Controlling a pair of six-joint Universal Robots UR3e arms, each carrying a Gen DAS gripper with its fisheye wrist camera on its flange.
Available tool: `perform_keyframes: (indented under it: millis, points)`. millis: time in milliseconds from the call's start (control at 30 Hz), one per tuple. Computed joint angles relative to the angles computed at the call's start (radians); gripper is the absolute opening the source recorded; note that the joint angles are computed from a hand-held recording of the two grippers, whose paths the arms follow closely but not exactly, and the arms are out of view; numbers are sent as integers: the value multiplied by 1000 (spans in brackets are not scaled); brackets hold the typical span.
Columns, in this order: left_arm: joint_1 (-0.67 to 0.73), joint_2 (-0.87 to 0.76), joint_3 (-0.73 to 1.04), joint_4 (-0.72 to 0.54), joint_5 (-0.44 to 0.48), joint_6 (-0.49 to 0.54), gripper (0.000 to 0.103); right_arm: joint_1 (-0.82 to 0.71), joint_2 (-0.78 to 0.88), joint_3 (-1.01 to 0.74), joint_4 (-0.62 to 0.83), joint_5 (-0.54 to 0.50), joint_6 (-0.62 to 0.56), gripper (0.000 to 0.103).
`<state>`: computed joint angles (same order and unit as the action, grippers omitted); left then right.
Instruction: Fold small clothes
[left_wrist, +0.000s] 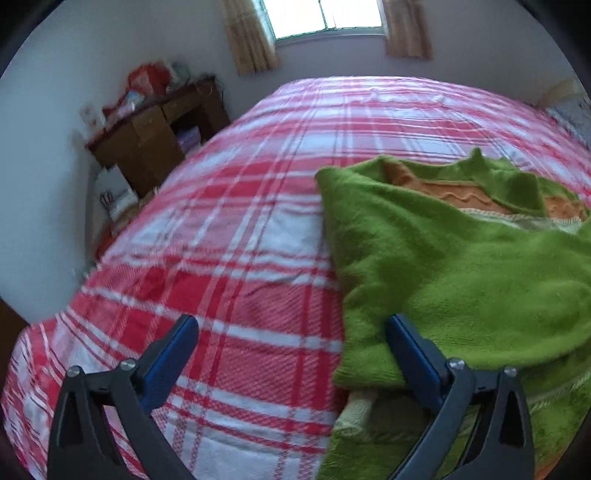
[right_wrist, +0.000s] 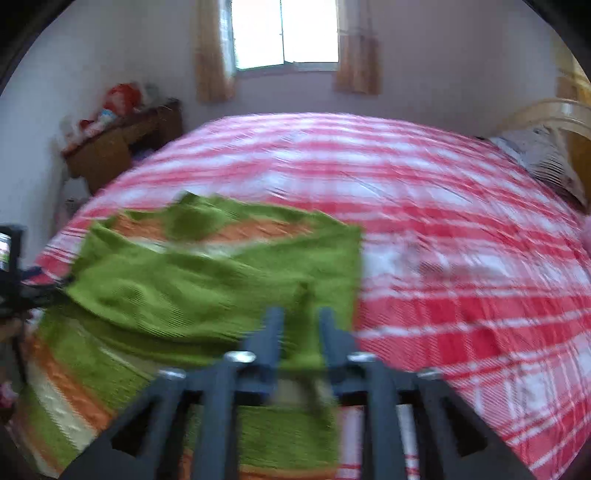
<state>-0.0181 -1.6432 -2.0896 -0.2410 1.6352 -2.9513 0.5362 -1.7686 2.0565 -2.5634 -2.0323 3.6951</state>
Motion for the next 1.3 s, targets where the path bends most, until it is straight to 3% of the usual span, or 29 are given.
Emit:
perform_keyframes:
  millis: [100,200,333,467,533,600,733,1300]
  points:
    - [30,23,-39,12,-31,5,103,-30,121,-91,-20,87,-58,58]
    - [26,30,-59,29,-19,8,103,-94,191,-82,-17,171,-18,58]
    - [26,35,-69,32,-25,8,103,-57,217,-51,-44,115,-48,58]
    - [100,65,-72,-40,-133,-11,103,-57,133,-22,28,94,-6,58]
    - [129,89,-101,-40,-169,-15,103,-86,104,44,-15,143,-11,58]
    - [118,88,-104,-34,-157,-15,103,-90,86,110,-102,145,-35,60]
    - [113,83,-101,-35,-150,-16,103,-51,130,91,-113,90,1,62]
    - [74,179,-210,116,-73,22,103,-85,83,155,-184,148,-8,68]
